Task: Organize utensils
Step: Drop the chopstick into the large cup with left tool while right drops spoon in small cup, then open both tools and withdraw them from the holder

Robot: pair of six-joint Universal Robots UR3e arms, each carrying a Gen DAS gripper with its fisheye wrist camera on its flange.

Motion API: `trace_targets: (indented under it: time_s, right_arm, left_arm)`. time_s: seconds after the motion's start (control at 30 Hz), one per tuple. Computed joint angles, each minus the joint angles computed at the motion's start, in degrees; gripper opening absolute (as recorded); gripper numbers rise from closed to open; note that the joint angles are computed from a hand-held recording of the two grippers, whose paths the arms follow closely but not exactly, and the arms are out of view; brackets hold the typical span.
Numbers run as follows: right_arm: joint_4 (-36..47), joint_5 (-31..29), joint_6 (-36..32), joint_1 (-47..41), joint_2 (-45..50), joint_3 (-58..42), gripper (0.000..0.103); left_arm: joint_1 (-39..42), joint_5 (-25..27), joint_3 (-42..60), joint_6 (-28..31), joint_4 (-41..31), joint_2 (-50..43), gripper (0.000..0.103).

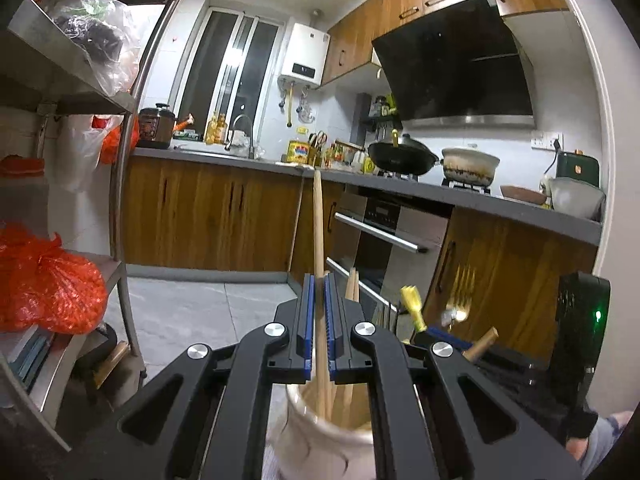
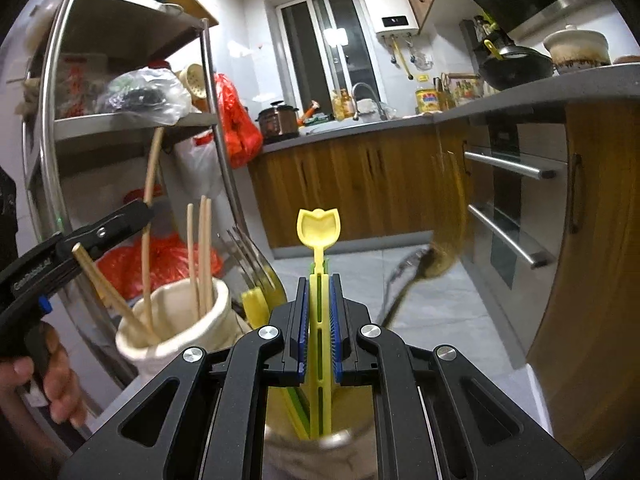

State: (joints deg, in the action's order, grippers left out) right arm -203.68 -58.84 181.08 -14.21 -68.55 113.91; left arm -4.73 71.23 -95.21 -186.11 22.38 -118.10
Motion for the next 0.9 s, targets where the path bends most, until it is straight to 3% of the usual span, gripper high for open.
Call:
trace_targets:
  time_s: [0.23, 0.33, 0.37, 0.4, 0.6, 0.9]
  right_arm:
    - [7.2, 1.5, -4.4, -1.6, -5.0, 3.6, 0.012]
    - [7.8, 2.4, -5.9, -2.8, -8.7, 6.8, 0.033]
    - [7.8, 2.9, -6.4, -3.6, -10.5, 8.6, 0.033]
    - [7.8, 3.2, -6.7, -4.2, -12.0, 9.9, 0.033]
    - [15.6, 11.3, -12.2, -13.5, -27.8, 23.3, 0.033]
    - [39.4, 18.5, -29.6, -25.1, -56.0, 37.9, 0.033]
  left_arm:
    - [0.2, -0.1, -7.9, 2.3, -2.2, 6.0, 0.007]
    - [0.0, 0.6, -10.2, 2.2, -3.4, 8.6, 0.03]
    - [0.0, 0.6, -11.5, 2.0, -2.7, 9.5, 0.041]
    - [0.2, 0.7, -13.3, 1.9, -2.0, 10.7, 0.044]
    - [0.8, 1.6, -24.7, 3.6, -1.6, 19.2, 0.052]
    - [-3.6, 8.9, -38.4, 10.5, 0.4, 26.2, 0.052]
